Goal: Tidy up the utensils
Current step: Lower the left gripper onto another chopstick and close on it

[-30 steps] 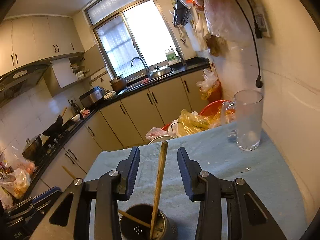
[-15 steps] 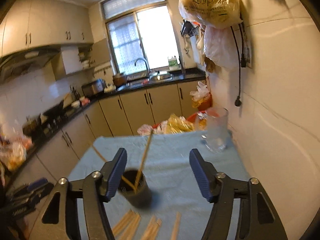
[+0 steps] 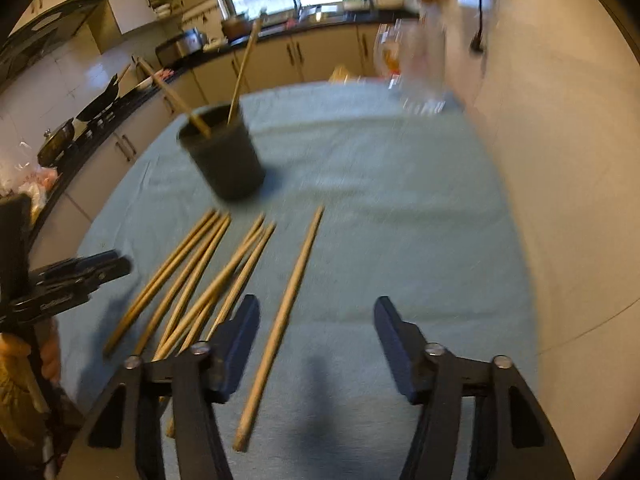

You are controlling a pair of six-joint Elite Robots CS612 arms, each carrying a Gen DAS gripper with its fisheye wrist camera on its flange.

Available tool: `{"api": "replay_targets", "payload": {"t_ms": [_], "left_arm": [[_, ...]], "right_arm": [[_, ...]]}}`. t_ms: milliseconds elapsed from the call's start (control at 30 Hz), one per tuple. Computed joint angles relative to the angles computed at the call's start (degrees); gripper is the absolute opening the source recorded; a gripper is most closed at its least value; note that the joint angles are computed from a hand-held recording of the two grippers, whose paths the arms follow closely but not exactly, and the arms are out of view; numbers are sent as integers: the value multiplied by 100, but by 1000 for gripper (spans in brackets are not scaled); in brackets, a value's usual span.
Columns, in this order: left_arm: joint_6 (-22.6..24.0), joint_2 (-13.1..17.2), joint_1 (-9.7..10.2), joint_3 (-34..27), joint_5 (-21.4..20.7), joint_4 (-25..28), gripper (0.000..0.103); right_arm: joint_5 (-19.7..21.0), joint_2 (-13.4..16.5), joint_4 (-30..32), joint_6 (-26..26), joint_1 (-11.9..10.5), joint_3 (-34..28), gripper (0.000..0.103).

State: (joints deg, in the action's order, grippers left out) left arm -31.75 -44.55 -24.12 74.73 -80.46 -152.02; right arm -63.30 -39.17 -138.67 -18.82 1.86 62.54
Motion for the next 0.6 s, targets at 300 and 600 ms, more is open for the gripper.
{"api": "replay_targets", "payload": {"t_ms": [300, 600], "left_arm": [[210, 367, 41, -591, -105, 544, 16], [50, 405, 194, -530, -551, 97, 16]], "right_arm": [[17, 313, 190, 55, 140, -341, 58], [-168, 472, 100, -7, 235, -532, 58]]}}
